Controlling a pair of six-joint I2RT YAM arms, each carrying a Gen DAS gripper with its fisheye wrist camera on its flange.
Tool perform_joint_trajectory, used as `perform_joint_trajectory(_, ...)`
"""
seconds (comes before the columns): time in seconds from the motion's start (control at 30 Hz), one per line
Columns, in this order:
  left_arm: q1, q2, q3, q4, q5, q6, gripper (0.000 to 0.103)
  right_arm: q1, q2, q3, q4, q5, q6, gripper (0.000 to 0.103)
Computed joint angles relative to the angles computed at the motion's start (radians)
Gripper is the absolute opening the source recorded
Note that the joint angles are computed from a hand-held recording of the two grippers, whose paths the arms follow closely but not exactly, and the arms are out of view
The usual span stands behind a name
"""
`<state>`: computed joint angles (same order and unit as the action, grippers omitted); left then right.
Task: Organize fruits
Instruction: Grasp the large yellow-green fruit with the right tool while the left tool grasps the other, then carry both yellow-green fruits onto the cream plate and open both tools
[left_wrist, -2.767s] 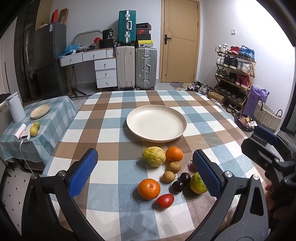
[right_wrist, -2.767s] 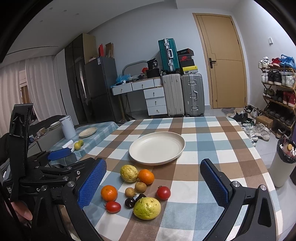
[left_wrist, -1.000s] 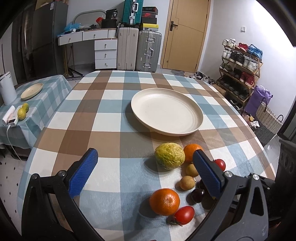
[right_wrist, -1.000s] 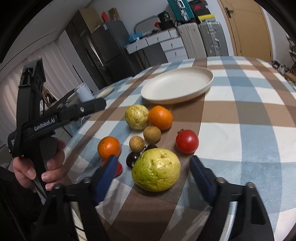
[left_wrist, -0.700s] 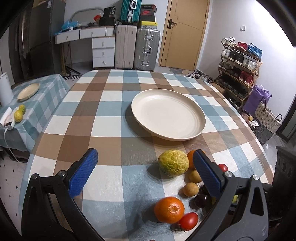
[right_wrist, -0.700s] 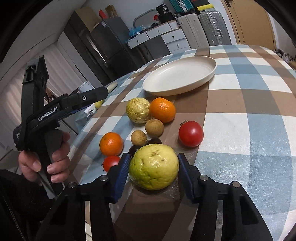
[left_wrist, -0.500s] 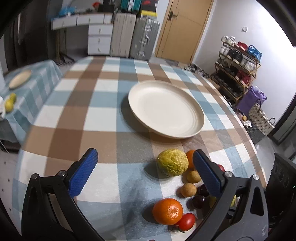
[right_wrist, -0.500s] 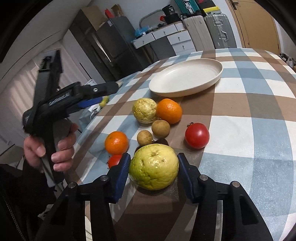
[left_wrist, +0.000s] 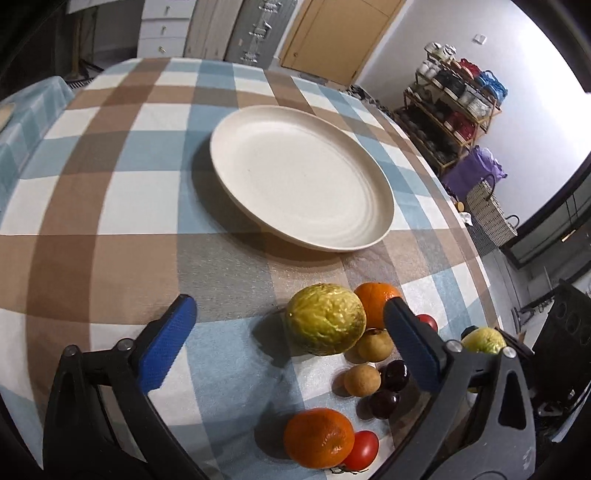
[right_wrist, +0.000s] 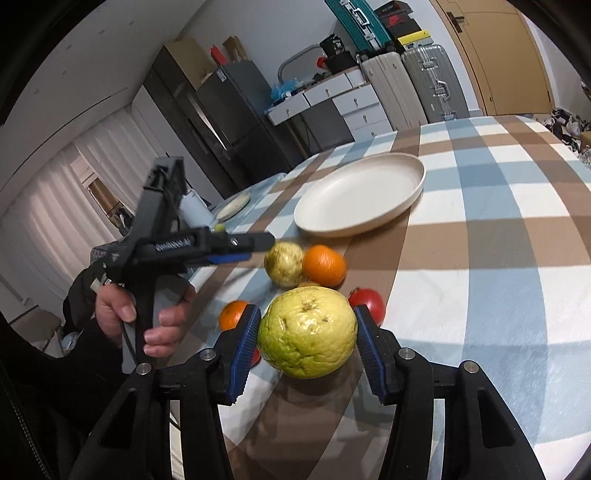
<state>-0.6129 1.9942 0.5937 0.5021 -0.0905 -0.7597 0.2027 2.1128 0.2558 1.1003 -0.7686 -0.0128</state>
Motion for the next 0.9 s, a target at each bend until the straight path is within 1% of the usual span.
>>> perform_joint_trajectory(0.03, 0.008, 0.011, 0.006, 0.008, 0.016, 0.004, 0.097, 0.0, -0.008, 0.005, -0.013, -0.005, -0.004, 0.052)
perform_joint_trajectory(0.17, 0.034, 0.045, 0.021, 0.034, 0.085, 0.008, 0.087, -0.001, -0.022, 0.018, -0.037, -0.003, -0.018, 0.052)
perform_joint_trajectory(0.2, 0.037, 0.051, 0.03, 0.025, 0.094, 0.012, 0.084, 0.002, -0.014, 0.025, -0.032, -0.002, -0.014, 0.052)
perform_joint_trajectory(0.23, 0.036, 0.054, 0.035, 0.023, 0.098, 0.018, 0.081, 0.004, -0.018, 0.037, -0.054, -0.006, -0.014, 0.052)
perform_joint_trajectory(0.3, 0.042, 0.068, 0.05, 0.024, 0.118, 0.044, 0.072, 0.012, -0.036, 0.044, -0.08, 0.006, -0.014, 0.052)
perform_joint_trajectory(0.33, 0.043, 0.069, 0.046, 0.036, 0.131, 0.043, 0.069, 0.014, -0.04, 0.048, -0.085, 0.005, -0.014, 0.052)
perform_joint_trajectory(0.37, 0.042, 0.069, 0.044, 0.044, 0.144, 0.041, 0.065, 0.016, -0.046, 0.055, -0.096, 0.003, -0.013, 0.052)
perform_joint_trajectory(0.43, 0.048, 0.076, 0.046, 0.058, 0.171, 0.044, 0.061, 0.021, -0.058, 0.066, -0.111, 0.004, -0.009, 0.052)
perform_joint_trajectory(0.47, 0.051, 0.079, 0.048, 0.059, 0.183, 0.048, 0.057, 0.024, -0.062, 0.072, -0.119, 0.006, -0.008, 0.052)
perform_joint_trajectory(0.53, 0.052, 0.082, 0.062, 0.041, 0.212, 0.063, 0.051, 0.028, -0.072, 0.08, -0.134, 0.007, -0.006, 0.052)
perform_joint_trajectory(0.57, 0.052, 0.086, 0.07, 0.031, 0.22, 0.069, 0.046, 0.029, -0.074, 0.084, -0.138, 0.007, -0.004, 0.052)
perform_joint_trajectory(0.6, 0.055, 0.092, 0.087, 0.008, 0.239, 0.079, 0.046, 0.03, -0.075, 0.089, -0.147, 0.005, -0.005, 0.052)
perform_joint_trajectory(0.7, 0.038, 0.088, 0.089, 0.003, 0.23, 0.088, 0.045, 0.038, -0.078, 0.11, -0.178, 0.013, 0.0, 0.052)
perform_joint_trajectory(0.9, 0.04, 0.064, 0.046, 0.051, 0.22, 0.082, 0.045, 0.057, -0.078, 0.134, -0.195, 0.035, 0.014, 0.052)
